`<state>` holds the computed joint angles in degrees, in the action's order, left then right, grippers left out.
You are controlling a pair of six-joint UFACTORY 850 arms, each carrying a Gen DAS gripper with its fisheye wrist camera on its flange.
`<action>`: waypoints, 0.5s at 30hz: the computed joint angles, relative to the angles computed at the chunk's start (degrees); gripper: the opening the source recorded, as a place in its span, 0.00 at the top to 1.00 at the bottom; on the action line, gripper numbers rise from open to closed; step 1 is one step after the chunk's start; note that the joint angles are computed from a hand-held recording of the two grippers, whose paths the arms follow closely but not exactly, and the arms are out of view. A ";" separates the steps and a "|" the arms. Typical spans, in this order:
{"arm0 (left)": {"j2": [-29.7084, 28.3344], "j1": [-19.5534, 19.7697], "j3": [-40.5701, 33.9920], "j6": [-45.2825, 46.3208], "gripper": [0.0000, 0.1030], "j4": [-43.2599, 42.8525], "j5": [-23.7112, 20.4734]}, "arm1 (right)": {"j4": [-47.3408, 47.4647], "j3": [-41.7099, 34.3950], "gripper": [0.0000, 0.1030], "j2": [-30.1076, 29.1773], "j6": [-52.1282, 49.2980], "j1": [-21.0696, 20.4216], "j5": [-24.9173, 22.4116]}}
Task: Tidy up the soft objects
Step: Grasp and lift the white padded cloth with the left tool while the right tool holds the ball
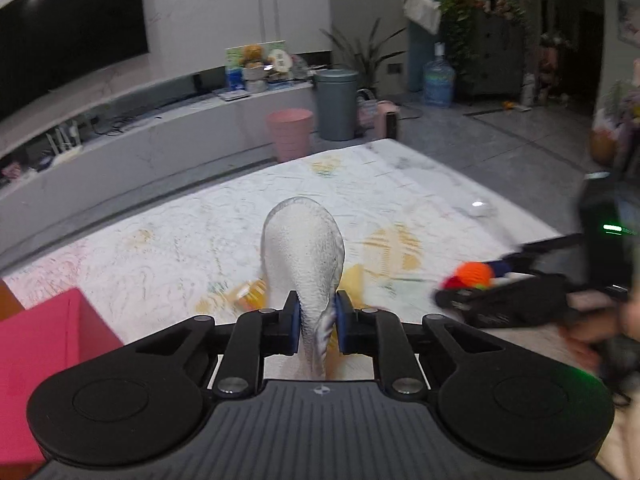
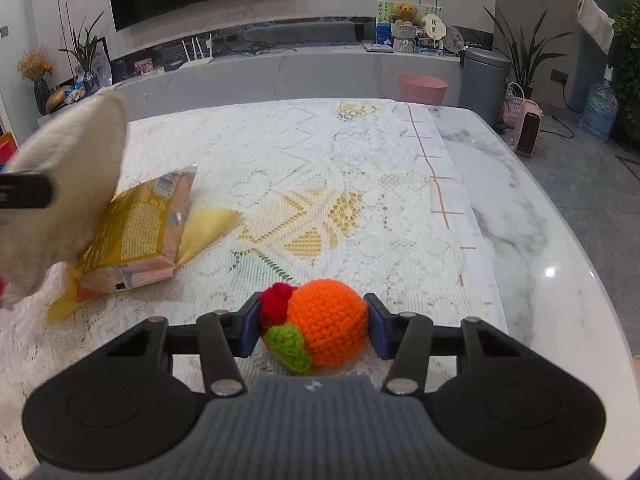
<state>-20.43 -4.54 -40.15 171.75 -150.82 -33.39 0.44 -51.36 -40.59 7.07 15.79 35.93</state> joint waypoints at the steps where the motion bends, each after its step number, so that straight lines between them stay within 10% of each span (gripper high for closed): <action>1: 0.97 0.99 0.93 -2.97 0.82 3.87 -0.51 | 0.15 -0.06 0.50 0.23 -0.23 0.11 -0.73; 8: 4.63 8.84 8.03 -18.17 0.82 22.14 -5.09 | 0.55 2.08 0.50 3.53 -1.76 2.87 -1.34; 15: -1.09 13.34 8.48 -13.83 0.83 18.86 -6.18 | 1.69 2.04 0.50 4.90 -3.67 8.38 -5.22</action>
